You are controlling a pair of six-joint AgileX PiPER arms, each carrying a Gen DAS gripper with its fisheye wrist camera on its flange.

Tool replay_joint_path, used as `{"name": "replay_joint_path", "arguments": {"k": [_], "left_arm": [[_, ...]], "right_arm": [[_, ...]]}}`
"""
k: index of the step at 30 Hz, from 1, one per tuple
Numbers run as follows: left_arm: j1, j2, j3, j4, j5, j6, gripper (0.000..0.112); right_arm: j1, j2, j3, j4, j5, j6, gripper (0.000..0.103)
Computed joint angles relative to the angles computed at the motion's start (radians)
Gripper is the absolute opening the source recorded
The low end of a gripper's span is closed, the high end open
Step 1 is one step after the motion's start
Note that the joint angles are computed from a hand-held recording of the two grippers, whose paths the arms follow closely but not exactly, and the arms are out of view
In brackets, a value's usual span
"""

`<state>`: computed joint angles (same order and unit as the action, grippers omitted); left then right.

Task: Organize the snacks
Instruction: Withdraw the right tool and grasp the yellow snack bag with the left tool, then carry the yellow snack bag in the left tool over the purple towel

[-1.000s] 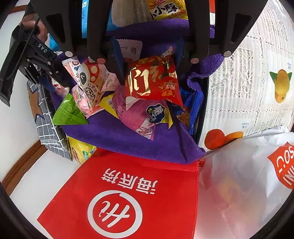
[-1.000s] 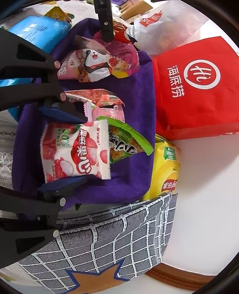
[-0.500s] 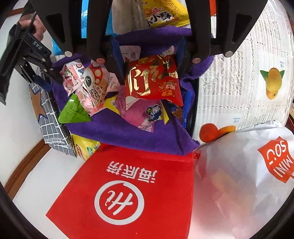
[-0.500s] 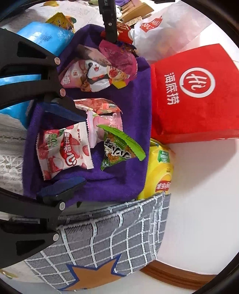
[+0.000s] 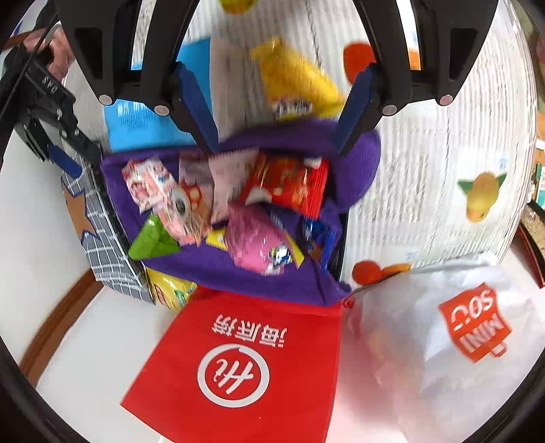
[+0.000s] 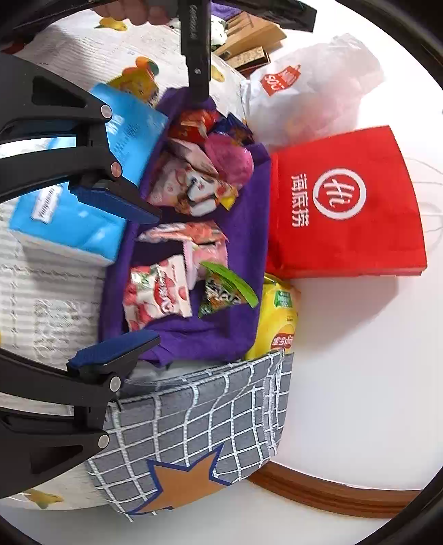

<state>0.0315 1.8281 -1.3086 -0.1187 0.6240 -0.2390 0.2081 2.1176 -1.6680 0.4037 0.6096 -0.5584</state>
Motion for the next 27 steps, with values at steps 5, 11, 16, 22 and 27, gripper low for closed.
{"name": "replay_joint_path", "arguments": {"k": [5,11,16,22,27], "left_arm": [[-0.018,-0.059,0.118,-0.005,-0.042,-0.01,0.069],[-0.083,-0.011,0.145,0.193,-0.066,-0.223,0.069],[-0.102,0.045,0.141,0.28,-0.093,-0.317,0.065],[-0.091,0.026,0.174,0.248,-0.13,-0.282,0.043],[-0.097,-0.056,0.261,0.258,-0.149,-0.295,0.042]], "right_arm": [[-0.002,-0.077,0.105,0.02,-0.028,-0.026,0.065],[-0.039,-0.195,0.256,-0.007,-0.076,-0.039,0.065],[-0.11,-0.273,0.363,-0.035,-0.105,-0.023,0.065],[-0.168,-0.295,0.427,-0.005,-0.112,-0.056,0.065],[-0.172,-0.274,0.434,0.079,-0.084,-0.128,0.065]]}}
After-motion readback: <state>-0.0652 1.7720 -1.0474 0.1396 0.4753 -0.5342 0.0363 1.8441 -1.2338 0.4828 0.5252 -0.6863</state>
